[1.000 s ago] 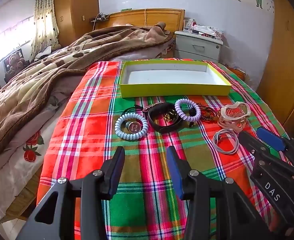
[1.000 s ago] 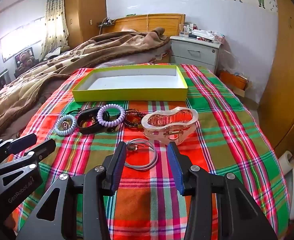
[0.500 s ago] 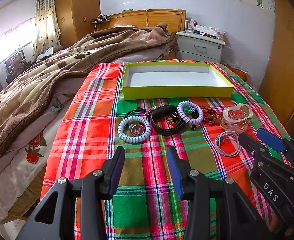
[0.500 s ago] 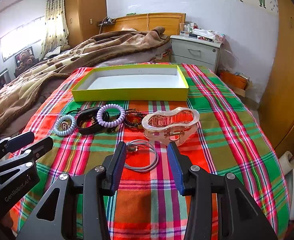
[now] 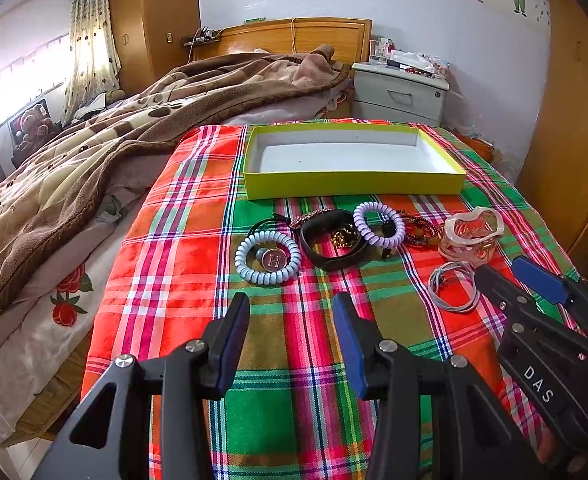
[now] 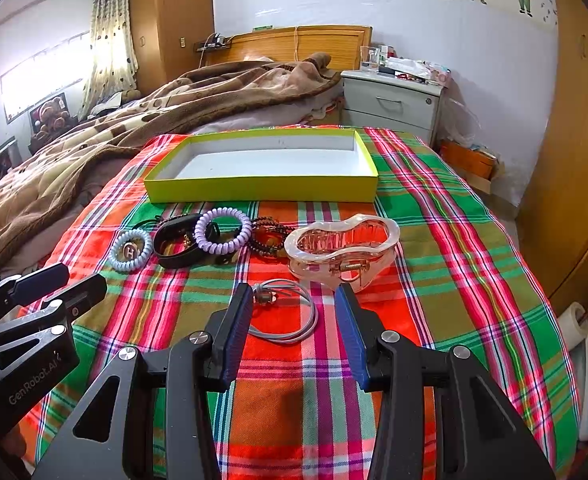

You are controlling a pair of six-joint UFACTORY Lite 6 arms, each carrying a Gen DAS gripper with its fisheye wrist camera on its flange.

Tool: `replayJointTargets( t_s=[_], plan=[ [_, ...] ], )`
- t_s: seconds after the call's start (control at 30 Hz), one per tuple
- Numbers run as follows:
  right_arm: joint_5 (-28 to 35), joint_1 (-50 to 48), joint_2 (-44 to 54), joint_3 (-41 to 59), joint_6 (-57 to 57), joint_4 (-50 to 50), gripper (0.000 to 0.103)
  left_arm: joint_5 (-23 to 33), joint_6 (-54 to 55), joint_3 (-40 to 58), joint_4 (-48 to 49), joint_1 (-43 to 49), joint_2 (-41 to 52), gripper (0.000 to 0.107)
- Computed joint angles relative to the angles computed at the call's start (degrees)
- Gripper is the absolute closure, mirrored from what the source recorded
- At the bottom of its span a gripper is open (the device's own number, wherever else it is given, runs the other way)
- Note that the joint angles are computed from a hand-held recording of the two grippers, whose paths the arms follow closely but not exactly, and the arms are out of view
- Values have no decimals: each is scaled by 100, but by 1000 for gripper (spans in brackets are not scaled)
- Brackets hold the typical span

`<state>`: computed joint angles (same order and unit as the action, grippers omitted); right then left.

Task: Organize jewelry

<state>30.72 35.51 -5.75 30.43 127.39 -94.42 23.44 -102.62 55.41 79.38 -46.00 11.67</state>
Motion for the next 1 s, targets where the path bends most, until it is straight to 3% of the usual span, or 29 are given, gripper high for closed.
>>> replayJointTargets(
  t_s=[1.0],
  plan=[
    [15,39,-41,-4,-92,115,60,34,127,11,-198,-40,-24,62]
  ],
)
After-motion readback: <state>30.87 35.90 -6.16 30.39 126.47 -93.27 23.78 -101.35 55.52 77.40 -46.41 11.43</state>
